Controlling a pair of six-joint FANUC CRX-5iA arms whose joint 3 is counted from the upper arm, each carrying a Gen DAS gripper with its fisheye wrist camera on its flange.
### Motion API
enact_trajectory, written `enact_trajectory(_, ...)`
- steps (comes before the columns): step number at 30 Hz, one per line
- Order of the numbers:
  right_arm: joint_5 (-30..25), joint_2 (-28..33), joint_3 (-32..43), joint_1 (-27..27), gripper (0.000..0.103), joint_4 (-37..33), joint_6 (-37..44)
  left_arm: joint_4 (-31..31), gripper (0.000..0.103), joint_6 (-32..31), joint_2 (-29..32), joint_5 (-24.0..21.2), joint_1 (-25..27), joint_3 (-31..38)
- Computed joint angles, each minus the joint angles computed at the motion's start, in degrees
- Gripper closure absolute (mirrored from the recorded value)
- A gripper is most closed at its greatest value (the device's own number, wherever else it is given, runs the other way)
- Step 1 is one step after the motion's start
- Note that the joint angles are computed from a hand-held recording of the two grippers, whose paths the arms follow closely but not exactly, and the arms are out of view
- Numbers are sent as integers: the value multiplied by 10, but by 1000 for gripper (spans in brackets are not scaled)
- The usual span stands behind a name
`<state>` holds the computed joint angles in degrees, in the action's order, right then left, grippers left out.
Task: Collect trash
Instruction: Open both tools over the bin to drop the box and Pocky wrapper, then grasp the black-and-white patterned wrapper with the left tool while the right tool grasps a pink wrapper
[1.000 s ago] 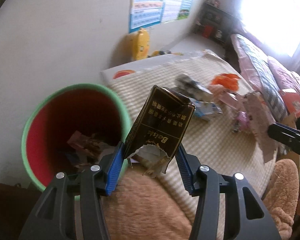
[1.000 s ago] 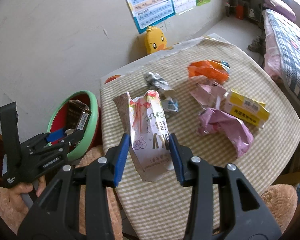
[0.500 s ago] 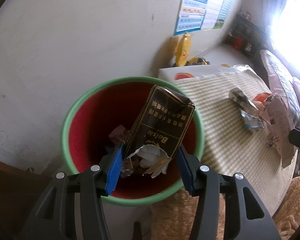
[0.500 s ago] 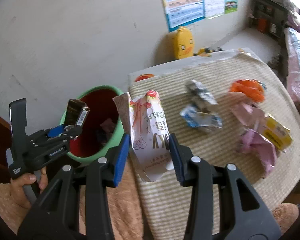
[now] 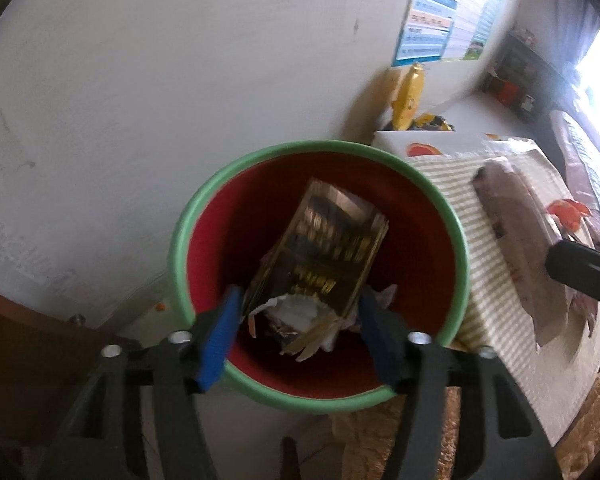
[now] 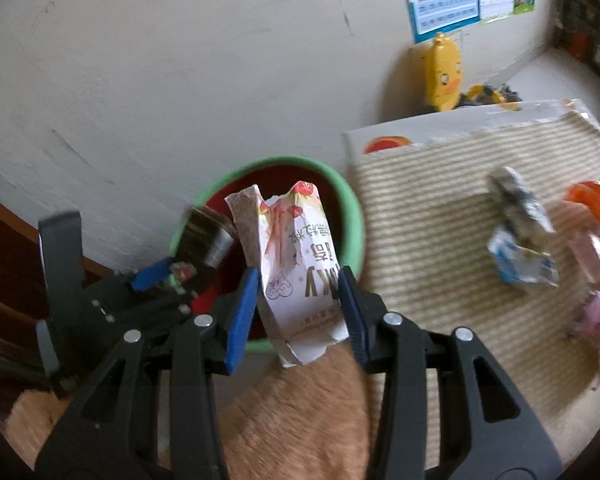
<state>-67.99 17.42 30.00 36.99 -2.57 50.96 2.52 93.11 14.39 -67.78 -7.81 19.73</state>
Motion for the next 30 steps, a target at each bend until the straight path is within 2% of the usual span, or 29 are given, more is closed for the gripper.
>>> enact_trajectory(1, 2, 3, 3, 0, 54, -2, -2, 1, 34, 6, -4, 6, 3, -5)
enact_trajectory(6, 3, -6, -11, 2, 53, 0, -6, -5, 32, 11, -11, 5, 5, -10)
enact_trajectory(10, -2, -45, -74, 5, 47, 31, -30, -3, 32, 16, -11, 4, 3, -11)
enact_trajectory(13, -20, -80, -133, 1, 46, 70, -58, 0, 32, 10, -13, 7, 0, -13)
enact_trajectory(17, -70, -128, -214, -17, 46, 146, -102, 1, 32, 0, -9, 3, -12, -5)
enact_trajectory(21, -132, -150, -262, -44, 38, 212, -83, 5, 32, -11, 0, -5, -30, 8)
enact_trajectory(22, -139, -152, -270, -50, 33, 222, -76, 7, 32, -14, 3, -8, -36, 12)
enact_trajectory(24, -154, -147, -273, -73, 30, 218, -46, 12, 32, -20, 8, -13, -46, 19)
enact_trajectory(29, -146, -133, -280, -112, 31, 187, 6, 34, 32, -56, 20, -28, -78, 42)
enact_trajectory(30, -142, -134, -284, -116, 45, 176, 9, 43, 32, -62, 25, -36, -83, 50)
